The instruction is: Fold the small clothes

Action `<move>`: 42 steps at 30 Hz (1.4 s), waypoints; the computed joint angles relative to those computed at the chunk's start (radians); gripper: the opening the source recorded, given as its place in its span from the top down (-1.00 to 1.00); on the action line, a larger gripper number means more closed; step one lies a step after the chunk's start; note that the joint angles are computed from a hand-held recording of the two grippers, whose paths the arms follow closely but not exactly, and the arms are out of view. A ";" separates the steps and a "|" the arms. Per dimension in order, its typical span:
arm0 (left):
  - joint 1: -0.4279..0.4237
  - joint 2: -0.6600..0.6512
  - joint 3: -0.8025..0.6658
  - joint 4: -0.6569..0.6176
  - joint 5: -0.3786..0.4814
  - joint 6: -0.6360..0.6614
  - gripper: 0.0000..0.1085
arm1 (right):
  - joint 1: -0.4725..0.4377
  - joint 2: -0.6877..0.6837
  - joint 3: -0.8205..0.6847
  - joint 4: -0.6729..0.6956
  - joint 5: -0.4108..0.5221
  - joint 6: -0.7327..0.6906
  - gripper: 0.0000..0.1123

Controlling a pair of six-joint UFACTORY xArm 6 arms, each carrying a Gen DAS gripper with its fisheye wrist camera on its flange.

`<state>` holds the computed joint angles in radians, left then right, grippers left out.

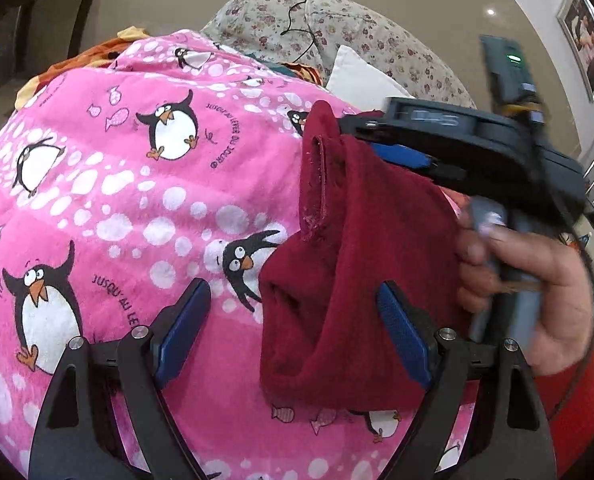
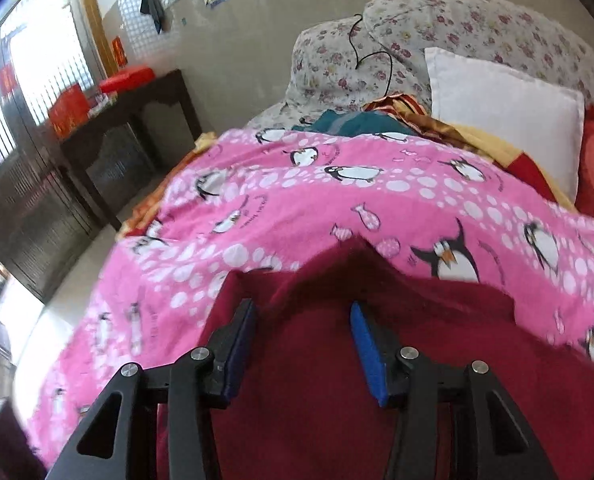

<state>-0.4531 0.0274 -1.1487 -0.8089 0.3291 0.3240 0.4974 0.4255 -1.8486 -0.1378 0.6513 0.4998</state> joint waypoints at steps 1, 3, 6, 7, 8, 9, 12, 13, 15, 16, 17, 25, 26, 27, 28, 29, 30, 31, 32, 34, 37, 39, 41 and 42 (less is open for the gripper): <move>-0.002 0.000 0.001 -0.018 -0.009 0.014 -0.57 | 0.000 -0.043 0.059 0.022 -0.032 -0.001 0.15; -0.002 0.003 -0.008 -0.112 -0.012 0.077 -0.57 | 0.003 -0.119 0.158 0.051 -0.076 -0.019 0.15; 0.005 0.018 -0.038 -0.234 -0.002 0.139 -0.57 | 0.009 -0.233 0.306 -0.004 -0.120 0.009 0.15; 0.008 0.027 -0.052 -0.243 0.002 0.137 -0.57 | 0.007 -0.263 0.345 -0.023 -0.135 0.024 0.15; 0.008 0.032 -0.061 -0.246 0.001 0.133 -0.57 | 0.003 -0.287 0.378 -0.037 -0.152 0.041 0.15; 0.005 0.035 -0.067 -0.243 0.001 0.127 -0.57 | -0.005 -0.310 0.411 -0.050 -0.178 0.061 0.15; -0.005 0.051 -0.088 -0.219 -0.001 0.107 -0.57 | -0.024 -0.303 0.402 -0.026 -0.186 0.055 0.15; -0.009 0.058 -0.096 -0.211 0.001 0.102 -0.57 | -0.028 -0.286 0.380 -0.013 -0.181 0.042 0.15; -0.014 0.072 -0.112 -0.193 0.011 0.097 -0.57 | -0.028 -0.244 0.325 -0.029 -0.168 0.035 0.15; -0.016 0.079 -0.117 -0.172 0.012 0.085 -0.57 | -0.026 -0.210 0.277 -0.073 -0.143 0.060 0.15; -0.017 0.087 -0.122 -0.147 0.012 0.071 -0.57 | -0.024 -0.174 0.224 -0.117 -0.107 0.091 0.15; -0.017 0.103 -0.128 -0.137 0.011 0.087 -0.57 | -0.061 -0.038 0.098 0.010 -0.080 0.091 0.14; -0.019 0.102 -0.126 -0.126 0.005 0.081 -0.57 | -0.061 -0.062 0.130 0.033 -0.093 0.073 0.14; -0.024 0.101 -0.121 -0.103 -0.006 0.067 -0.57 | -0.062 -0.108 0.186 0.053 -0.104 0.055 0.14; -0.028 0.101 -0.118 -0.085 -0.015 0.055 -0.57 | -0.061 -0.147 0.234 0.048 -0.116 0.058 0.15; -0.033 0.103 -0.118 -0.056 -0.024 0.033 -0.57 | -0.061 -0.211 0.310 0.018 -0.133 0.079 0.14; -0.036 0.103 -0.117 -0.026 -0.031 0.010 -0.58 | -0.059 -0.250 0.354 -0.003 -0.136 0.093 0.14; -0.039 0.102 -0.115 0.000 -0.035 -0.009 -0.58 | -0.057 -0.305 0.415 -0.022 -0.140 0.106 0.14; -0.039 0.102 -0.117 0.017 -0.029 -0.019 -0.58 | -0.055 -0.343 0.459 -0.030 -0.149 0.113 0.14; -0.037 0.104 -0.128 0.039 -0.008 -0.038 -0.58 | -0.051 -0.443 0.569 -0.061 -0.154 0.138 0.12; -0.033 0.117 -0.150 0.114 0.016 -0.110 -0.58 | -0.053 -0.537 0.674 -0.104 -0.153 0.180 0.12; -0.032 0.125 -0.162 0.139 0.022 -0.130 -0.61 | -0.063 -0.593 0.748 -0.104 -0.206 0.215 0.12; -0.032 0.132 -0.175 0.170 0.031 -0.158 -0.63 | -0.078 -0.617 0.794 -0.053 -0.277 0.218 0.12; -0.031 0.139 -0.188 0.187 0.042 -0.171 -0.63 | -0.085 -0.616 0.808 0.012 -0.321 0.185 0.12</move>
<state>-0.4841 0.1663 -1.3369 -0.6215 0.3713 0.1528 0.4128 -0.1908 -1.0409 -0.1257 0.3300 0.6845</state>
